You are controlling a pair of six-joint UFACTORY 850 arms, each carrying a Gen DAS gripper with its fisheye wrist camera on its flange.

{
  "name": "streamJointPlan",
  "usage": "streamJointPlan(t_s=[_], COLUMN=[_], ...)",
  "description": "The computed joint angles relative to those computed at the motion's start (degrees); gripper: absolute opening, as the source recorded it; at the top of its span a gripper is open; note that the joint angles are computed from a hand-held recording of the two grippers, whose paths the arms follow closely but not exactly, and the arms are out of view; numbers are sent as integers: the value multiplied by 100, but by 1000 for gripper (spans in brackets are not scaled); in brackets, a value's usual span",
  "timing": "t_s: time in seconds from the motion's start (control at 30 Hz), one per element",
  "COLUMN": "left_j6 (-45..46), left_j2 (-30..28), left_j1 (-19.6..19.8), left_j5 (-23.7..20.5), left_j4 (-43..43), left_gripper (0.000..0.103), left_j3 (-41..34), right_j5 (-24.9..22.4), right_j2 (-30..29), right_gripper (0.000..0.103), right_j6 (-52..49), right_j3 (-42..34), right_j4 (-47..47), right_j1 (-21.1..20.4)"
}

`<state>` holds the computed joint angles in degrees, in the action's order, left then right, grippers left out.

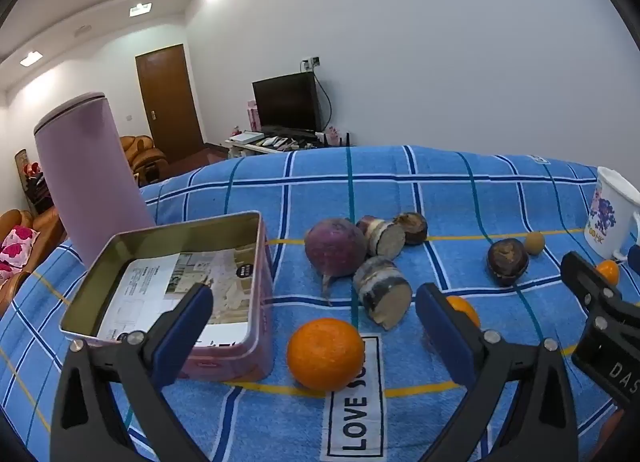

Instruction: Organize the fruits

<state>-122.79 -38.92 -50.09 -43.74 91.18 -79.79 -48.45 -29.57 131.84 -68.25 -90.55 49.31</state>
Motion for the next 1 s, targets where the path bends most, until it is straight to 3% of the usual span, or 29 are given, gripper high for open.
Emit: streamJointPlan(t_s=[1.0], left_j6=[43], left_j2=[-43], left_j1=[-10], left_j5=[27], left_j4=[-25], left_gripper=[103], left_j3=[-63], right_j5=[34], right_j2=[-7], right_gripper=[102], right_j6=[-1], right_j3=[-1], right_j4=[-35], right_j1=[7])
